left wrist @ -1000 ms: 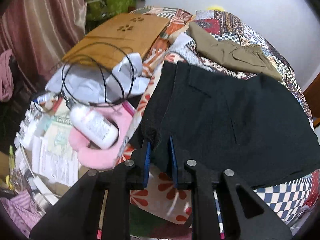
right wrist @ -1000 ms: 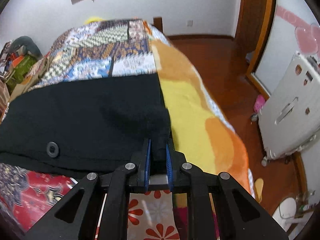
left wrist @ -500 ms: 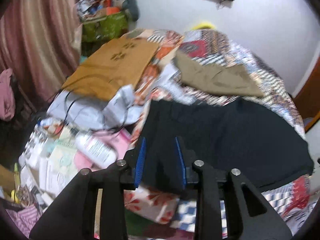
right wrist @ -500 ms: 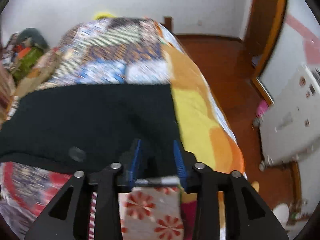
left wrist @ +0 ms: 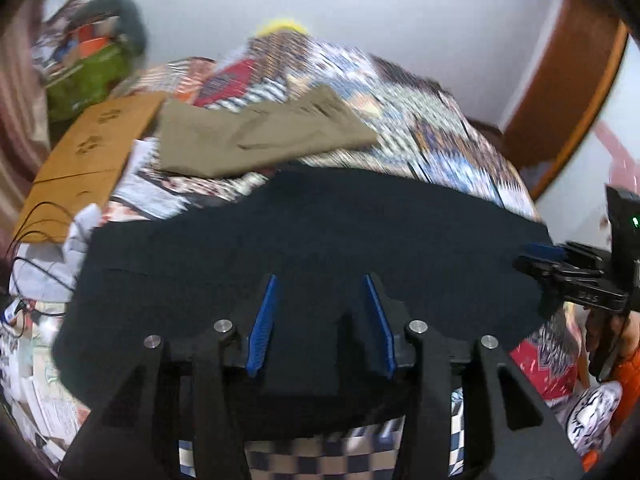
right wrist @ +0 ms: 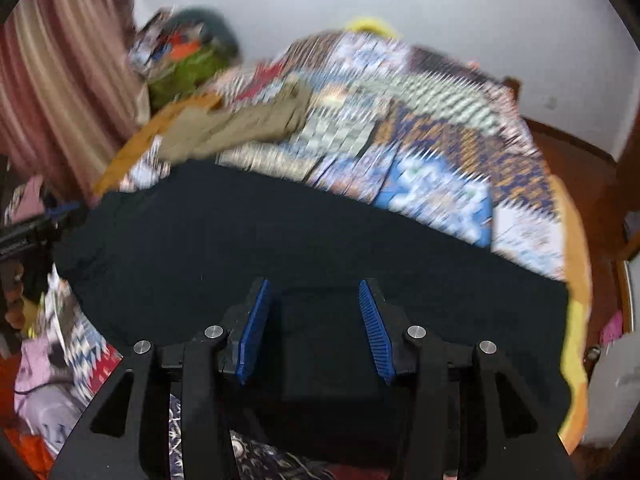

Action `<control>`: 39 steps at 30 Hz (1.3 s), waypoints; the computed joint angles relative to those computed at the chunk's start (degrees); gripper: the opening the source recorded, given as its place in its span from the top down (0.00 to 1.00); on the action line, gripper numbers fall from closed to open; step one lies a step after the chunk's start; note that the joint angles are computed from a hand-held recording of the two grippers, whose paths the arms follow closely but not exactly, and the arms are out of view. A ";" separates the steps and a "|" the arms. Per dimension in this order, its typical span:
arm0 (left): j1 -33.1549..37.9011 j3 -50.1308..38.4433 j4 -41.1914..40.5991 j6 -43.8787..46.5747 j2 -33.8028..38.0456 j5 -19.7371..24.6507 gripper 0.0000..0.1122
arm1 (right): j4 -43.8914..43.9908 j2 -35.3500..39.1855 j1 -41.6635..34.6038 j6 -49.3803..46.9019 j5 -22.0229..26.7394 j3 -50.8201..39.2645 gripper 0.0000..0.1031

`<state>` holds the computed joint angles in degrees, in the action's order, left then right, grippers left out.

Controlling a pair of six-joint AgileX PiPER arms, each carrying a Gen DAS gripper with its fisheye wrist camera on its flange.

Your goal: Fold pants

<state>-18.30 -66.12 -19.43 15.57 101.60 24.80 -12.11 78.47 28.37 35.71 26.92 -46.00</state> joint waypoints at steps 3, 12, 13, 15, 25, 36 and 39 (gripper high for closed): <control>-4.23 0.85 10.32 -9.40 1.90 -1.04 0.60 | 1.81 1.07 0.70 -0.17 -2.65 2.79 0.57; -3.06 6.07 10.00 -8.89 -0.68 -3.48 0.51 | 10.93 -4.65 -1.47 -8.83 0.77 5.98 0.50; -2.09 6.45 11.45 -9.76 -1.76 -3.77 0.51 | 12.03 -4.70 -2.21 -10.86 1.97 5.38 0.50; 0.78 6.12 10.13 -7.43 -3.07 -3.67 0.51 | 10.08 -4.00 -1.71 -10.57 4.77 2.96 0.50; 17.18 -7.94 20.32 -11.46 2.50 -0.53 0.47 | 9.32 3.90 -3.09 -17.25 6.64 -11.21 0.49; 23.30 -26.03 13.28 -1.74 19.00 10.76 0.40 | 21.32 30.85 -1.92 -33.82 11.65 -43.85 0.49; 23.01 -28.80 13.80 -1.63 22.02 12.70 0.40 | 24.74 39.22 -1.51 -36.41 16.57 -55.12 0.49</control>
<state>4.71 -94.92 -5.63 13.94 123.62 37.50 12.63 117.69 26.86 -0.70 43.50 -101.12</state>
